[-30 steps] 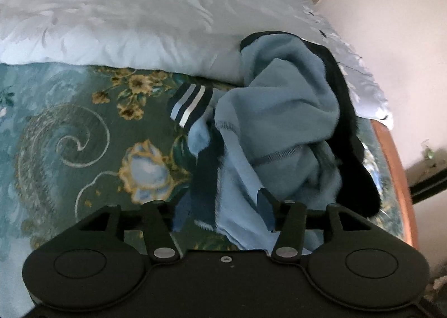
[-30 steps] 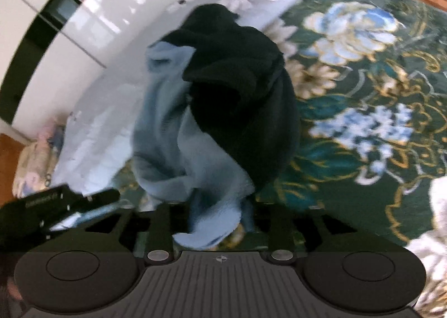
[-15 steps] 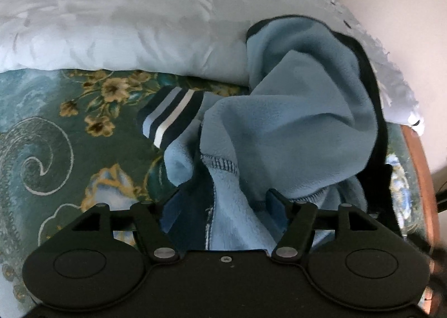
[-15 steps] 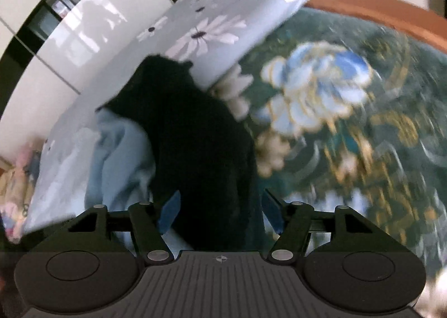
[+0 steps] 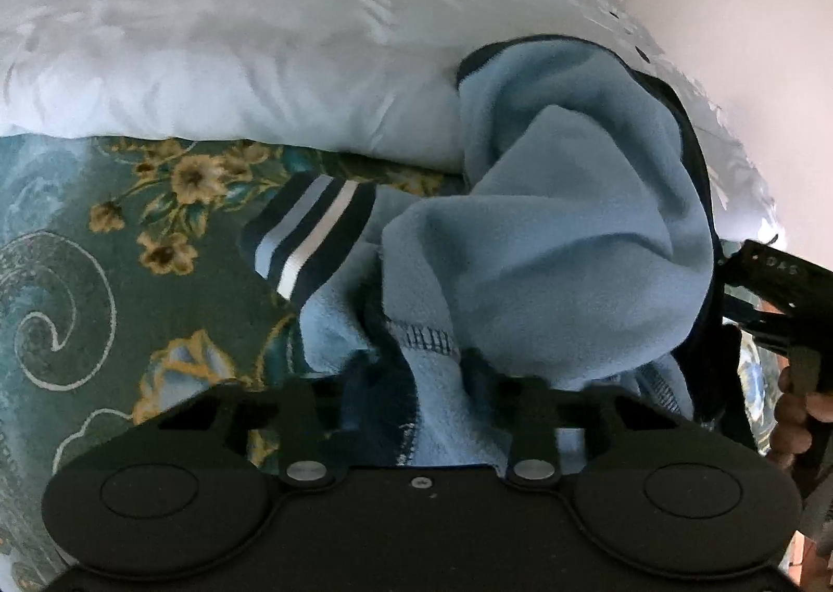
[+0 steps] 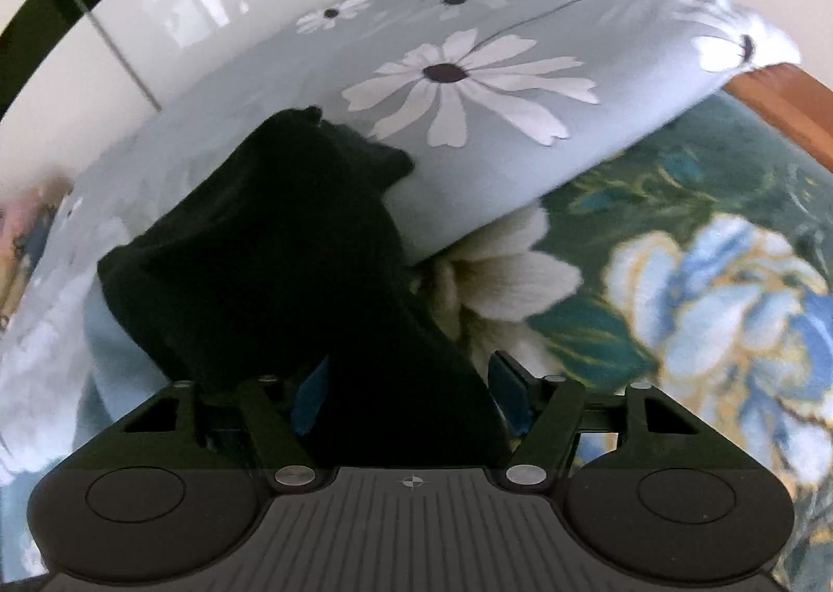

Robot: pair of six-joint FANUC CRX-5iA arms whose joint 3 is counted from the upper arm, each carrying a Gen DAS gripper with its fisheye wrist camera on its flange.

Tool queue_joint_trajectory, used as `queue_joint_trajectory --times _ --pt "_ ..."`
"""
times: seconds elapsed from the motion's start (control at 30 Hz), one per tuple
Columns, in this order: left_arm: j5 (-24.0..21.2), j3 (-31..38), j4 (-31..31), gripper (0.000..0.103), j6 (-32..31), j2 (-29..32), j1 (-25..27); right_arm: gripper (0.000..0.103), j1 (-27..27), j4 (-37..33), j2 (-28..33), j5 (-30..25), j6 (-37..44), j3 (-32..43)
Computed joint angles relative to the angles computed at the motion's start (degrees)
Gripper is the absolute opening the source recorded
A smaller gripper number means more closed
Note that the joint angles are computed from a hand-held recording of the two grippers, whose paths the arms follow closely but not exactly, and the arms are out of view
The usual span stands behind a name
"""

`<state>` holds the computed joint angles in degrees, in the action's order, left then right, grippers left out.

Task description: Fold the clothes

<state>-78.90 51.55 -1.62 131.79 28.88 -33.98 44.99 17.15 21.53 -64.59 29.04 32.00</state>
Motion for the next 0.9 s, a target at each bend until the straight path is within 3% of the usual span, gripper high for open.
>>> queue_joint_trajectory --times 0.13,0.17,0.37,0.57,0.9 --pt "0.22 -0.78 0.09 0.009 1.06 -0.61 0.08 0.011 -0.67 -3.1 0.39 0.84 1.07 1.36" --pt "0.03 -0.56 -0.32 0.008 1.44 -0.63 -0.05 0.006 -0.62 -3.54 0.02 1.29 0.78 1.07" --pt "0.33 -2.05 -4.71 0.006 10.97 -3.73 -0.01 0.004 0.44 -7.31 -7.92 14.0 -5.47 -7.97" --pt "0.05 -5.37 -8.93 0.006 12.3 -9.04 0.32 0.004 4.89 -4.96 -14.39 24.17 -15.33 -15.75" --pt "0.03 -18.78 -14.49 0.006 10.57 -26.26 4.37 0.004 18.71 7.45 -16.5 30.48 -33.04 -20.27"
